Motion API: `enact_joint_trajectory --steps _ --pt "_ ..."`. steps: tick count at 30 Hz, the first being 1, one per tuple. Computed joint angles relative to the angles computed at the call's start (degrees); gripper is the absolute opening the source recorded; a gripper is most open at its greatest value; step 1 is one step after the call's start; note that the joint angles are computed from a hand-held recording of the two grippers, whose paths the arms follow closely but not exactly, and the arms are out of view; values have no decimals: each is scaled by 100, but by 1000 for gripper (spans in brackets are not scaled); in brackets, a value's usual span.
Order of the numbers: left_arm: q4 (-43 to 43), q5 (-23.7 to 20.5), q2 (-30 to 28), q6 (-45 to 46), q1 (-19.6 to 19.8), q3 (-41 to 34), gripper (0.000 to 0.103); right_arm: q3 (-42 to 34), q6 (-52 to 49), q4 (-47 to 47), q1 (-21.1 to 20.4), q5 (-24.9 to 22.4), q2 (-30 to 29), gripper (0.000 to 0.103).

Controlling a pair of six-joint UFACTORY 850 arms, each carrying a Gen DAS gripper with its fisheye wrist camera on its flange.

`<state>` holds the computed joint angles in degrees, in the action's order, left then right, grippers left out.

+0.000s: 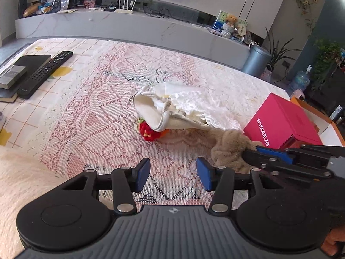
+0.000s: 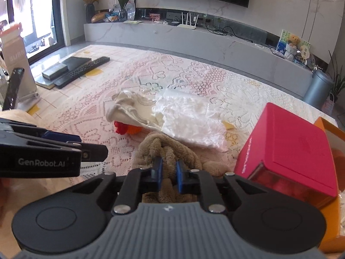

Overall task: Organize soft objects
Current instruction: 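Grasp the brown towel with the right tool while the left tool grasps the white cloth bag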

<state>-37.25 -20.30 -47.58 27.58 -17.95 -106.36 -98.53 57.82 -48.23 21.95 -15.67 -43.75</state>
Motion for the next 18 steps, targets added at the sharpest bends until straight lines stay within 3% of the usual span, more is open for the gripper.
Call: enact_joint_trajectory --steps 3,7,10,12,18 --pt "-214 -106 -31 307 26 -79 59 249 473 -326 -41 154 254 11" --pt "113 -81 -118 365 -11 -268 59 368 1298 -1029 -74 225 408 11" --pt "1138 -153 -367 -482 -57 -720 68 147 1263 -1012 -96 221 249 11" --pt "1378 -298 -641 -1001 -29 -1143 73 -45 1382 -1075 -108 240 82 12" --pt "960 -1052 -1378 -1541 94 -2212 77 -543 146 453 -149 265 -415 12"
